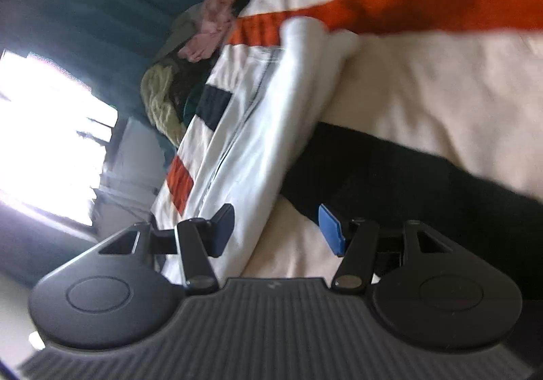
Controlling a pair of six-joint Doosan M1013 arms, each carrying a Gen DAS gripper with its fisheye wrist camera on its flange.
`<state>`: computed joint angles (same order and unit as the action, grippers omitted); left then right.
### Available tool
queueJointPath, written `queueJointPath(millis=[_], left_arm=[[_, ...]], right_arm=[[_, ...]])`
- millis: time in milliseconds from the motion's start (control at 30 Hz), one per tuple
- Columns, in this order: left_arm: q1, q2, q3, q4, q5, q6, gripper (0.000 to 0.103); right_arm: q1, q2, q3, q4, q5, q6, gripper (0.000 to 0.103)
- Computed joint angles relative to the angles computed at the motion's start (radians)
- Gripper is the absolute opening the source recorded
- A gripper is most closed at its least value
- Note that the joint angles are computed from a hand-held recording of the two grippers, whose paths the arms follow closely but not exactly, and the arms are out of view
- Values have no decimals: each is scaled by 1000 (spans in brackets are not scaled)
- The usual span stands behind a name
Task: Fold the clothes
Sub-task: 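Open both grippers and release the folded pants onto the blanket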
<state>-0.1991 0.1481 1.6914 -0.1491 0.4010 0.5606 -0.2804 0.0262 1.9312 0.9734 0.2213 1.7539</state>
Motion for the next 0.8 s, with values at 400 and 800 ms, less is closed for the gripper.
queueJointPath(millis=[400,800], left_arm=[[-12,2,12,117,-50,-122,71],[17,58,-24,218,-174,-243,95]], right_arm=[[-31,47,-12,326,90,-263,82],[-42,79,10,755,87,-584,90]])
